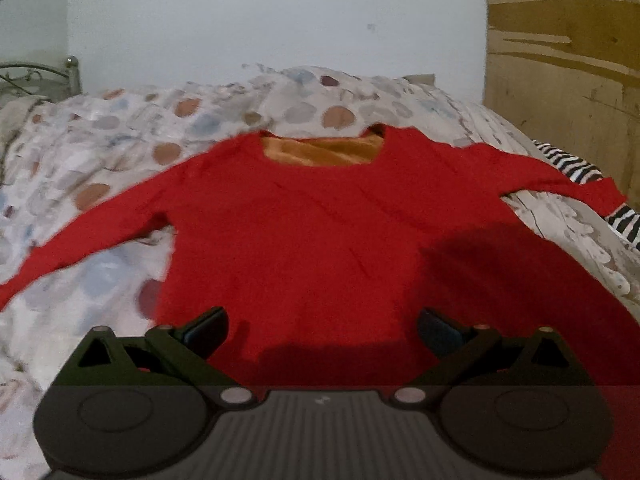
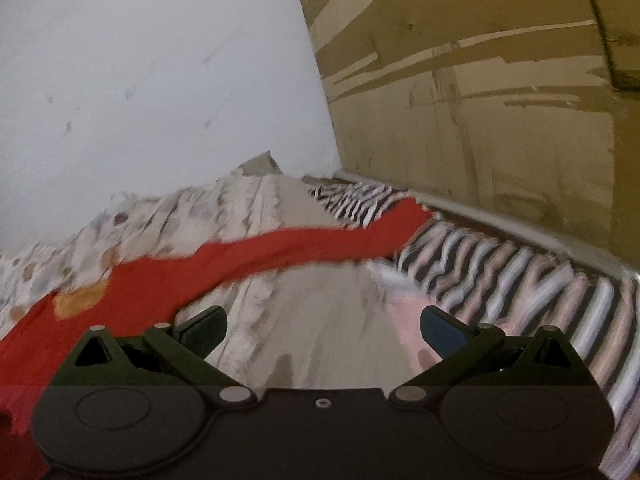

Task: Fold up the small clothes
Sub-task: 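Reach the right gripper to the red sleeve cuff and grasp it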

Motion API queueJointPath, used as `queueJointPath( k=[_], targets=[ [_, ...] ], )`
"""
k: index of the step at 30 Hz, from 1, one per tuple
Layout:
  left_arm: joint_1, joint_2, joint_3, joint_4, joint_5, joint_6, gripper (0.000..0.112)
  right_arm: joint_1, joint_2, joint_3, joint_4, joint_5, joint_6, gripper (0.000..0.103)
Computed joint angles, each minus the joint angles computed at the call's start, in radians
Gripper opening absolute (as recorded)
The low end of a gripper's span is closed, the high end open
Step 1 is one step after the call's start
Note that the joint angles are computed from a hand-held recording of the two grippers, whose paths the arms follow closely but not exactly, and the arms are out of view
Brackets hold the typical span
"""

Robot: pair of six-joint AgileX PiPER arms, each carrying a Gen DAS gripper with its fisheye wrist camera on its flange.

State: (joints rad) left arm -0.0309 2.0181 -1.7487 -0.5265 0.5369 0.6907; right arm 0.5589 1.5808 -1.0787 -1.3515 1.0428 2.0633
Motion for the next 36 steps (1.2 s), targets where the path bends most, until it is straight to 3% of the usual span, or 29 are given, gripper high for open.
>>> queueJointPath(
  k=[4,8,12,15,18,20,23,25,26,27,31,36],
  targets=[
    [-0.010,0.025,0.059,-0.100,-0.076,0.125,0.103,-0.345,0.016,0.005,-0.057,-0.390,-0.028,0.103],
    [-0.002,0.010,0.154,-0.310,-0.155,0.334,0.102,-0.572,0.130,-0.089,-0.029,-0.601,-0.069,0.103],
    [-0.002,-0.007,0.223,-0.493,-0.205,0.527,0.102,-0.666,0.260,-0.228,-0.001,-0.616,-0.119,0.102],
    [0.009,-0.004,0.236,-0.592,-0.196,0.618,0.102,-0.721,0.326,-0.303,0.001,-0.658,-0.064,0.097],
    [0.035,0.009,0.233,-0.676,-0.149,0.676,0.102,-0.743,0.437,-0.478,0.176,-0.565,-0.291,0.086],
    [0.049,0.016,0.224,-0.694,-0.121,0.679,0.102,-0.757,0.504,-0.578,0.208,-0.509,-0.345,0.082],
    [0.046,0.011,0.238,-0.721,-0.133,0.708,0.102,-0.769,0.594,-0.729,0.314,-0.426,-0.491,0.069],
    [0.041,0.010,0.246,-0.739,-0.148,0.733,0.102,-0.763,0.636,-0.803,0.347,-0.373,-0.578,0.035],
    [0.041,0.010,0.246,-0.741,-0.150,0.736,0.102,-0.756,0.661,-0.851,0.368,-0.326,-0.640,0.026],
    [0.039,0.009,0.249,-0.746,-0.152,0.741,0.102,-0.752,0.677,-0.884,0.384,-0.299,-0.691,0.009],
    [0.039,0.006,0.253,-0.753,-0.150,0.743,0.102,-0.737,0.613,-0.816,0.347,-0.349,-0.664,0.005],
    [0.047,0.005,0.254,-0.774,-0.132,0.755,0.102,-0.681,0.521,-0.848,0.353,-0.344,-0.776,0.005]
  ],
)
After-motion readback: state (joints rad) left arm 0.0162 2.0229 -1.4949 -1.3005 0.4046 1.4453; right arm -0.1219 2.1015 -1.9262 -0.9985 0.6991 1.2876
